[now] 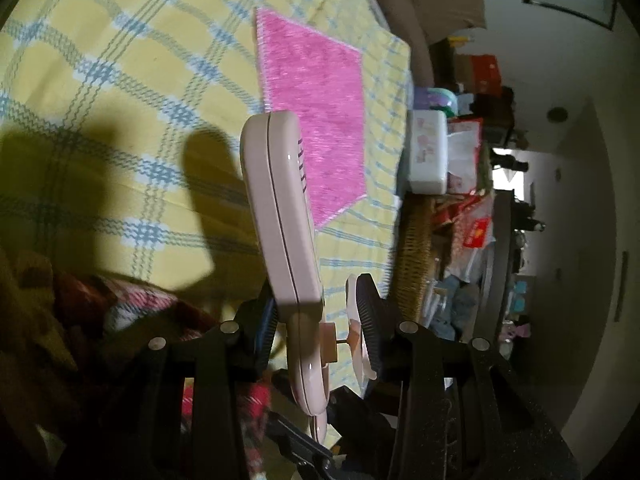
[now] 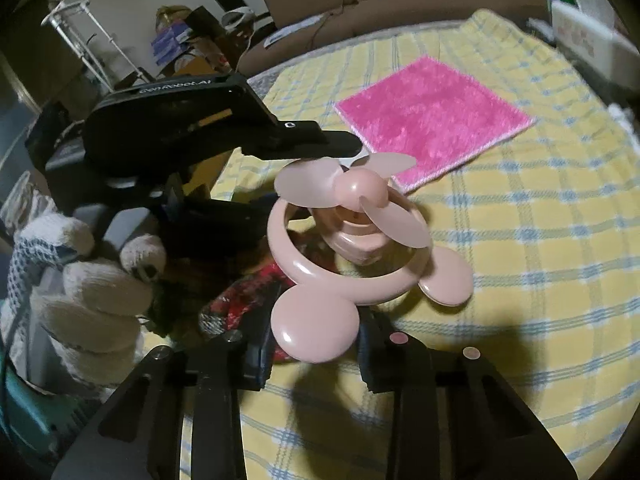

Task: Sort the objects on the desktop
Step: 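Grasp the fan handle with the left gripper while the right gripper carries the fan toward the box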

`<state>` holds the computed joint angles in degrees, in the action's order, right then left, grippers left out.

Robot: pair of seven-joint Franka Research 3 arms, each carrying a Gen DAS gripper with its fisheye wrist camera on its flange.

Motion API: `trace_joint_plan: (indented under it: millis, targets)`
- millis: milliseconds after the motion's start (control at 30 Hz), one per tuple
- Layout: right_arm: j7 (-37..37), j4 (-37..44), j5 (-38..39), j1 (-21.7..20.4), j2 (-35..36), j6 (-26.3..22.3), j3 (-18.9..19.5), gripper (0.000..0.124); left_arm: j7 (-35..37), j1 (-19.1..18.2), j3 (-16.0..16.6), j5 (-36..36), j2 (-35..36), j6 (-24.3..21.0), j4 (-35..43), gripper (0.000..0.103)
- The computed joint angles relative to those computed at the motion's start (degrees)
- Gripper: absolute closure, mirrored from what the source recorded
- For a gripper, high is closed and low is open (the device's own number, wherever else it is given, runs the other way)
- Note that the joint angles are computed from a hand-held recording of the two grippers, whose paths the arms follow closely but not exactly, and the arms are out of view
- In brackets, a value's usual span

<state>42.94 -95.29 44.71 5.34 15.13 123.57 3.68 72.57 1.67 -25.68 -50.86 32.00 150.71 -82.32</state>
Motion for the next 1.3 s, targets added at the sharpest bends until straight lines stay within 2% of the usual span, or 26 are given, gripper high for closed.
trace_joint_plan:
  millis: [67, 300, 467, 633, 800, 967, 1100, 1300]
  targets:
    - [-0.66, -1.28, -0.02, 0.28, -1.11, 1.68, 0.03, 0.091, 0.74, 0.12, -0.15, 0.17, -0.60, -0.32, 0.23, 0.076]
    - [-2.41, -3.01, -0.87, 1.11, -3.87, 4.85, -0.25, 0.093, 3.33, 0.40, 0.16, -0.61, -3.26, -1.06, -0.29, 0.075]
    - [-3.60, -3.87, -4.74, 2.92, -6.52, 6.71, -0.21, 0.094, 7.35, 1.32, 0.05, -5.07, -6.92, -0.77, -2.46, 0.075]
    - [-4.46, -2.67, -6.42, 4.37, -8.91, 5.95, -0.11, 0.094, 12.90, 1.89, 1.38, -11.68, -11.64, -1.32, -4.20, 0.076]
    - [-3.26, 1.74, -7.53, 5.95, -9.47, 2.88, 0.21, 0.094, 16.88, 2.02, 4.72, -16.73, -17.03, -2.64, -6.21, 0.076]
    - [-1.26, 8.36, -8.10, 8.04, -7.24, -1.02, 1.49, 0.094, 18.61, 2.45, 9.97, -19.21, -22.93, -5.02, -9.94, 0.076]
    - [2.26, 15.91, -9.32, 10.58, -2.45, -3.84, 3.18, 0.094, 19.63, 3.00, 14.92, -20.55, -27.36, -7.05, -14.19, 0.076]
    - [8.33, 26.97, -13.40, 14.66, 5.57, -5.48, 4.93, 0.094, 21.85, 4.36, 19.76, -24.71, -28.57, -9.85, -17.28, 0.075]
